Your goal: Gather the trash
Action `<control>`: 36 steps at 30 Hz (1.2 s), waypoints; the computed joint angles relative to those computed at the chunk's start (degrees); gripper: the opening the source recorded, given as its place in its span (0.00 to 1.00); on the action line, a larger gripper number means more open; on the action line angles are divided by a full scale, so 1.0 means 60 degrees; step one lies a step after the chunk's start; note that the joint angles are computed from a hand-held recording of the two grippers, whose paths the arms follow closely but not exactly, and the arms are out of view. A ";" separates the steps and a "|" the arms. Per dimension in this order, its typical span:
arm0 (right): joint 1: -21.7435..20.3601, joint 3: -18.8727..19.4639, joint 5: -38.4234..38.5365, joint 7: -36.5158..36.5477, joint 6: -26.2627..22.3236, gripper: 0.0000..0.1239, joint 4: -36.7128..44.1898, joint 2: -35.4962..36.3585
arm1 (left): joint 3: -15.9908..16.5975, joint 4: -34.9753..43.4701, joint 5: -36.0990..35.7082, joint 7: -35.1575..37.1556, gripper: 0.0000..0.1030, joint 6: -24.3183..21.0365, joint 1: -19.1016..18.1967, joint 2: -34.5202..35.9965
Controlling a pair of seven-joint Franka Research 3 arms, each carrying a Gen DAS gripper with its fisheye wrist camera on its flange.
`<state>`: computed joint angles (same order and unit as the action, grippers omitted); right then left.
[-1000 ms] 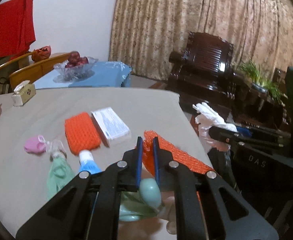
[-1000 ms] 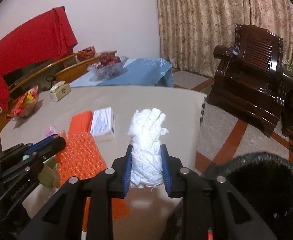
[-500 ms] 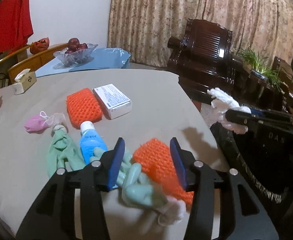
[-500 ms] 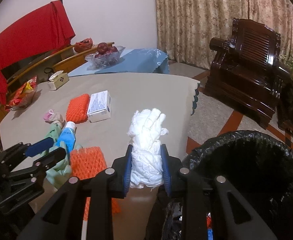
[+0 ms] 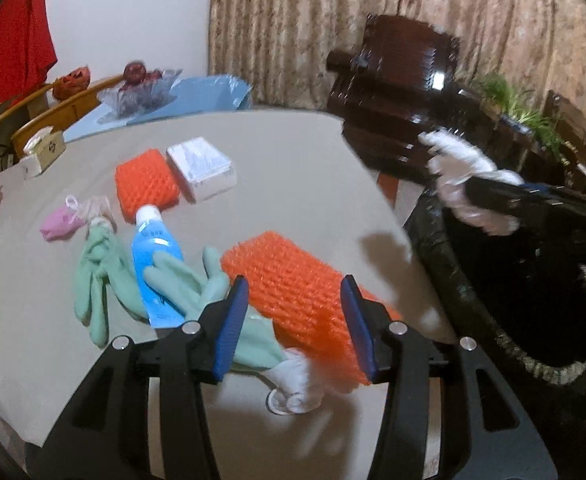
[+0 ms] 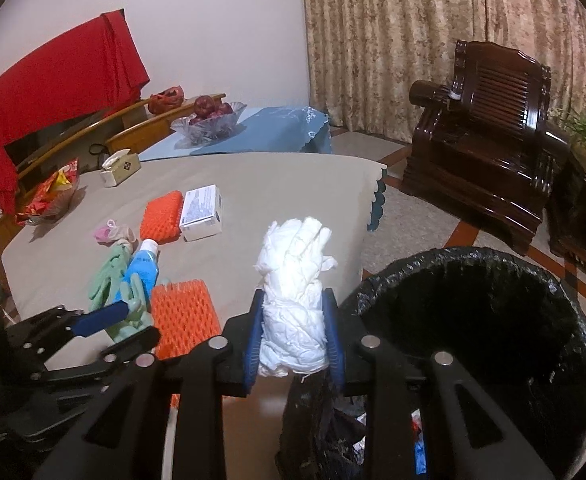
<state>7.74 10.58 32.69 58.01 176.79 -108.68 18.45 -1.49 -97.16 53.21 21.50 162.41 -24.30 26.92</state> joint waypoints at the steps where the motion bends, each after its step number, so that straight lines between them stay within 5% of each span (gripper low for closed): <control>1: -0.0058 0.0060 0.0061 -0.0056 -0.0005 0.23 -0.0004 -0.0003 | -0.0014 0.0111 -0.0086 0.0026 0.44 -0.0227 -0.0026 0.0085; 5: -0.0133 0.0133 0.0196 -0.0197 -0.0025 0.23 0.0060 0.0065 | -0.0101 0.0384 -0.0324 0.0274 0.44 -0.0369 0.0051 0.0339; 7: -0.0122 0.0112 0.0221 -0.0190 -0.0058 0.23 0.0079 0.0091 | -0.0215 0.0564 -0.0688 0.0550 0.30 -0.0428 0.0146 0.0495; 9: -0.0064 0.0036 0.0164 -0.0150 -0.0092 0.23 0.0111 0.0137 | -0.0459 0.0688 -0.1248 0.1054 0.02 -0.0336 0.0341 0.0644; 11: -0.0058 -0.0003 0.0145 -0.0124 -0.0137 0.23 0.0116 0.0152 | -0.0317 0.0722 -0.1356 0.1078 0.00 -0.0283 0.0189 0.0683; 19: -0.0138 0.0040 0.0196 -0.0166 -0.0141 0.23 0.0116 0.0142 | 0.0247 0.0704 -0.0719 0.0486 0.01 -0.0103 -0.0293 0.0450; 20: -0.0144 0.0055 0.0214 -0.0185 -0.0160 0.23 0.0108 0.0143 | 0.0279 0.0774 -0.0660 0.0407 0.06 -0.0216 -0.0315 0.0482; 23: -0.0116 0.0035 0.0233 -0.0181 -0.0196 0.23 0.0105 0.0163 | 0.0062 0.1078 -0.0996 0.0723 0.47 -0.0764 -0.0166 0.0699; 27: -0.0029 -0.0078 0.0151 -0.0084 -0.0243 0.23 0.0159 0.0207 | -0.0148 0.1600 -0.1373 0.1277 0.55 -0.1183 0.0021 0.1119; 33: 0.0085 -0.0326 -0.0147 0.0250 -0.0378 0.23 0.0347 0.0366 | -0.0170 0.2314 -0.1821 0.2060 0.55 -0.1594 -0.0085 0.1718; 36: 0.0078 -0.0351 -0.0244 0.0352 -0.0439 0.23 0.0403 0.0424 | 0.0113 0.2386 -0.1535 0.1896 0.28 -0.1714 -0.0347 0.1796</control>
<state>8.21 8.47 31.22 60.12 174.16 -106.26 21.00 -0.81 -82.84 44.00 32.87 152.12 -26.38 37.70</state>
